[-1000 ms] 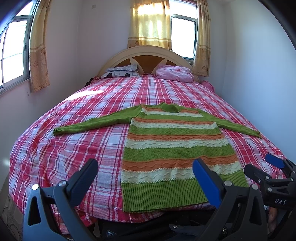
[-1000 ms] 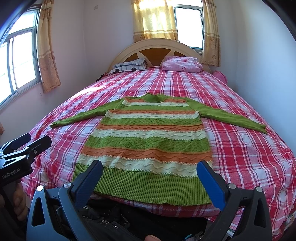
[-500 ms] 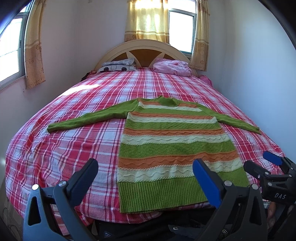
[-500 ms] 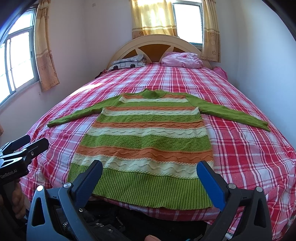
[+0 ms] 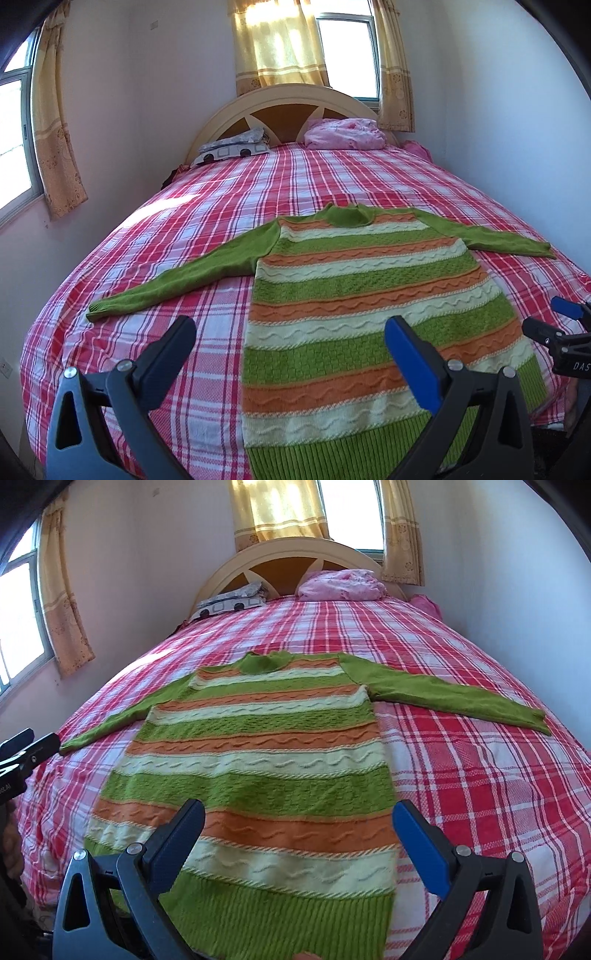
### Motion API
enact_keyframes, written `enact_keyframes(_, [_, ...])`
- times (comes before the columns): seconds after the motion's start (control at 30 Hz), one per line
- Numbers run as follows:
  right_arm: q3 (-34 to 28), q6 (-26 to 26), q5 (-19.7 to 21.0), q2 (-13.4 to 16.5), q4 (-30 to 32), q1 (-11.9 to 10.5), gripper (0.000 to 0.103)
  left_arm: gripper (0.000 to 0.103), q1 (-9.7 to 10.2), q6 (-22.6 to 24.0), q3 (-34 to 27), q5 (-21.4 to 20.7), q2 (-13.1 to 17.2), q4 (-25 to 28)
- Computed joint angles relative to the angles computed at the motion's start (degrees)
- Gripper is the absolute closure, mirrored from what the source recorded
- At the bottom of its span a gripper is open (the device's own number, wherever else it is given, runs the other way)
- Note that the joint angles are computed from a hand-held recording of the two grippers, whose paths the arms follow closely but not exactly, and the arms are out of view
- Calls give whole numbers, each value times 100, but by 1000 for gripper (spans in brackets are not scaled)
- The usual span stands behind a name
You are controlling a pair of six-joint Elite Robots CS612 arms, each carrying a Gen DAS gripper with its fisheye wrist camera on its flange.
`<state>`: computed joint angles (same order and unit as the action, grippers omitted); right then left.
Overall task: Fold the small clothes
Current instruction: 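Reach the right tool to the sleeve cuff and close on it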
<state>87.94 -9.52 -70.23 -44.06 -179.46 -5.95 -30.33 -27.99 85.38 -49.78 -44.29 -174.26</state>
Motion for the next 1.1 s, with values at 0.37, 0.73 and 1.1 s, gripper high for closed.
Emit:
enact_keyframes(0.37, [-1231,676,-494,683,898,-294,1,0,302,320,-1282,-188,780,503])
enact_keyframes(0.73, [-2501,1652,-677,1296,1769,-716,20,0,484,355,-2615,-307,1527,948])
enact_keyframes(1.1, [-3348,3587,-252,1777,2071,-1245,50,0,643,286,-3645,-15,2111,1551])
